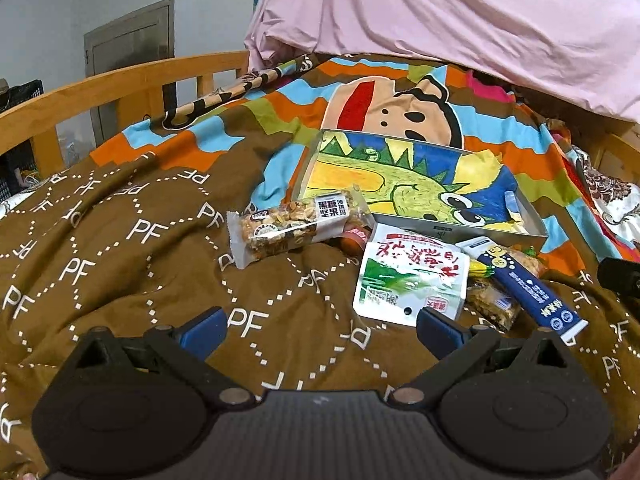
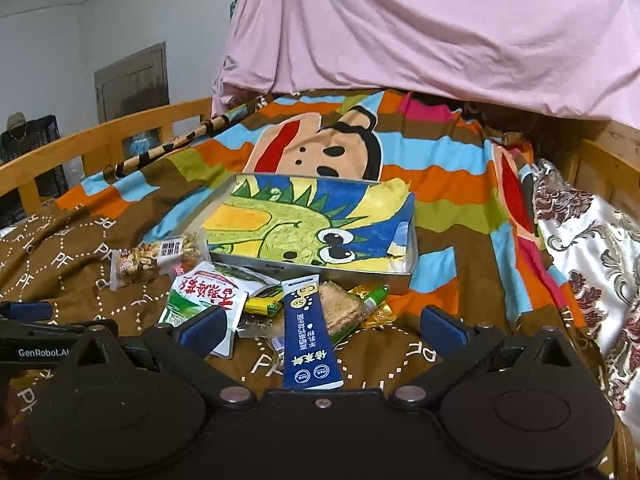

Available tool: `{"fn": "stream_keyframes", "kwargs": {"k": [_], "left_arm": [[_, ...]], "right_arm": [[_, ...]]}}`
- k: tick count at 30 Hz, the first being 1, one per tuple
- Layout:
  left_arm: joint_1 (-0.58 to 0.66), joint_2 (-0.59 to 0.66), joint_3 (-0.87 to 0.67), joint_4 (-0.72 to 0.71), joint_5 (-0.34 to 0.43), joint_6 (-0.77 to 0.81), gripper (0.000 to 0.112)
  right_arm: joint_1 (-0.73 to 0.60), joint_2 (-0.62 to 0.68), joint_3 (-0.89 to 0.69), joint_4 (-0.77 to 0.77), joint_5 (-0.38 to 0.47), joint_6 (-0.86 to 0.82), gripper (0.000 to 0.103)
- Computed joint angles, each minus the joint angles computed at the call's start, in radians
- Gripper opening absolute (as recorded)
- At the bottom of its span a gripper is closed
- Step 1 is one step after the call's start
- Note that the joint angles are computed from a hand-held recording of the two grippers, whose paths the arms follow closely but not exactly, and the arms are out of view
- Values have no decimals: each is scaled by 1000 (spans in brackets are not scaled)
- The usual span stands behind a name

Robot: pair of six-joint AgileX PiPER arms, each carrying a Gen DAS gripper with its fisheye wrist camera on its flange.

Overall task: Organize snacks
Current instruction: 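Move the left tool toward the white packet while the right tool approaches the blue stick packet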

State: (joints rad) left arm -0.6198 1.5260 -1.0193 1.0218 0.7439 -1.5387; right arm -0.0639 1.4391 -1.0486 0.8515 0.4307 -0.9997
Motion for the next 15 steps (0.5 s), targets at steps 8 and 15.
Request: {"fn": "stream_keyframes", "kwargs": {"k": [8,15], "left_arm": [[27,51,-26,19,-22,-4,103],[28,90,-30,43,-35,-47,103]], "right_arm": [[-36,121,-150,-11,145,-59,103],[-47,251,-318,-80,296,-113,103]]}}
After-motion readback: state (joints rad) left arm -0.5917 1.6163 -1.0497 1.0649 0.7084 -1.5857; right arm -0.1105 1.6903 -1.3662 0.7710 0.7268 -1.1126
